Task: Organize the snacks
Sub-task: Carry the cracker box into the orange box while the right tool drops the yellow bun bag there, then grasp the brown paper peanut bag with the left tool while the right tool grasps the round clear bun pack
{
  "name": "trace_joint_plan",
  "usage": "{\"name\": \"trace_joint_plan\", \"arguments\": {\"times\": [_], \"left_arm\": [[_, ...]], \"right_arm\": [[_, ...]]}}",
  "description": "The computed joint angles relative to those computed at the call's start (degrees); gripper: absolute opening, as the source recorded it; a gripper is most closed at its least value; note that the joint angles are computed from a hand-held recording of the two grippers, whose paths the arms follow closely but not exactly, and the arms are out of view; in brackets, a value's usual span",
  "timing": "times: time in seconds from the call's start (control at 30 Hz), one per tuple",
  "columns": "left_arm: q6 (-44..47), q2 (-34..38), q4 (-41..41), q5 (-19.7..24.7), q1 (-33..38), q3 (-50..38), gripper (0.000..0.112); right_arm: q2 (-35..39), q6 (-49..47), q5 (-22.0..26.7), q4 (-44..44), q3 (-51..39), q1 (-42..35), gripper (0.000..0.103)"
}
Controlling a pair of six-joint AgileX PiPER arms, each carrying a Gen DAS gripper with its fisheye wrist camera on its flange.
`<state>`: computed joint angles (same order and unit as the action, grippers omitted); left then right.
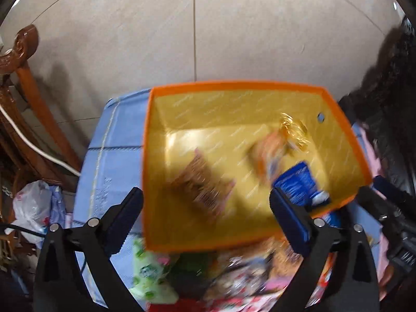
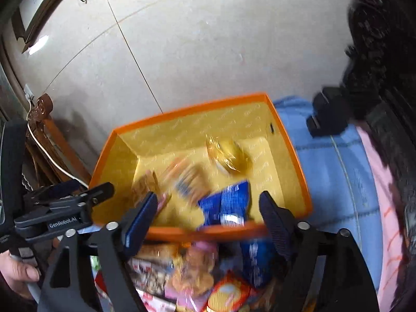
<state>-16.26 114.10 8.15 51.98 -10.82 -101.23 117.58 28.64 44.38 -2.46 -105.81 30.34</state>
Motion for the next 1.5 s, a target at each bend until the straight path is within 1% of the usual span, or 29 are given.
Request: {"name": "trace_joint_plan", "arguments": {"times": [0.1, 0.23, 0.3, 0.37, 0.4, 0.5, 0.6, 0.67, 0.73, 0.77, 0.9, 1.07, 1.13, 1.17, 1.2, 1.23, 1.27, 1.3, 1.37, 1.43, 1.5], "left_arm": [[-0.5, -5.8, 0.5, -3.5, 1.0, 9.5, 0.095], [-0.1, -15.1, 0.0, -6.6, 2.1, 23.0, 0.095], [-0.1, -18.7, -0.1, -7.5, 2.5, 28.6, 0.096], [-0.1, -22.1, -1.1, -8.0, 2.9, 34.1, 0.096], [-0.3, -24.3, -1.7, -9.1, 3.1, 38.0, 0.096], [-0.6, -28.7, -3.0, -10.3, 2.2, 45.9, 0.096], [-2.5, -31.6, -0.4, -11.1, -1.4, 51.8, 0.096], [-4.4, -33.0, 2.1, -11.9, -4.4, 54.5, 0.096], [-7.1, -34.3, 4.6, -12.7, -9.1, 57.4, 0.096], [-9.6, -34.2, 6.8, -13.0, -12.0, 58.7, 0.096], [-17.2, -31.0, 12.5, -14.1, -18.6, 60.5, 0.096], [-18.5, -25.5, 11.2, -17.7, -19.9, 60.4, 0.095], [-21.5, -23.7, 13.3, -20.3, -20.5, 61.2, 0.081], [-22.2, -22.3, 14.0, -20.1, -20.7, 60.9, 0.070], [-24.1, -22.7, 15.4, -21.6, -20.7, 62.1, 0.066], [-24.1, -23.3, 15.0, -22.8, -20.1, 62.9, 0.060], [-21.8, -23.6, 12.6, -23.3, -19.2, 63.2, 0.058], [-19.0, -24.4, 9.6, -23.1, -18.1, 63.1, 0.054], [-12.3, -25.7, 3.1, -23.7, -15.1, 63.6, 0.051], [-3.5, -27.4, -6.1, -23.5, -11.3, 64.9, 0.051], [0.2, -29.3, -9.7, -22.7, -9.7, 66.3, 0.051]], "right_arm": [[-5.8, 1.1, -2.4, 0.1, 9.9, 0.7, 0.092], [-12.7, 3.6, -4.4, 0.4, 21.1, 2.8, 0.094], [-16.9, 4.6, -5.7, 2.5, 27.2, 4.1, 0.097], [-20.2, 6.6, -6.7, 2.7, 32.0, 5.5, 0.098], [-21.4, 7.8, -6.7, 2.2, 33.7, 6.2, 0.098], [-24.4, 10.9, -6.3, 2.1, 38.9, 8.7, 0.098], [-26.9, 12.0, -7.0, 4.8, 43.5, 10.2, 0.098], [-28.6, 14.4, -7.7, 4.4, 46.6, 11.7, 0.098], [-30.2, 16.3, -7.8, 3.6, 48.9, 13.1, 0.098], [-30.8, 17.1, -7.9, 3.3, 49.7, 13.6, 0.098], [-33.4, 18.9, -7.4, 3.0, 52.4, 14.7, 0.098], [-36.3, 20.6, -6.7, 2.2, 55.4, 15.1, 0.098], [-37.6, 21.2, -6.0, 1.7, 56.5, 14.8, 0.098], [-38.4, 21.8, -5.7, 1.2, 57.4, 14.7, 0.098], [-39.0, 22.5, -5.6, 0.7, 58.2, 14.6, 0.098], [-39.6, 22.7, -5.5, 0.4, 59.0, 14.2, 0.098], [-40.0, 23.5, -5.0, -0.2, 59.9, 13.7, 0.098], [-40.0, 23.8, -4.7, -0.4, 60.4, 13.2, 0.098], [-39.3, 23.6, -4.4, -0.1, 61.4, 11.8, 0.098], [-37.9, 24.5, -4.6, -0.8, 61.4, 11.1, 0.098], [-35.4, 25.6, -5.3, -3.1, 60.5, 11.1, 0.098]]}}
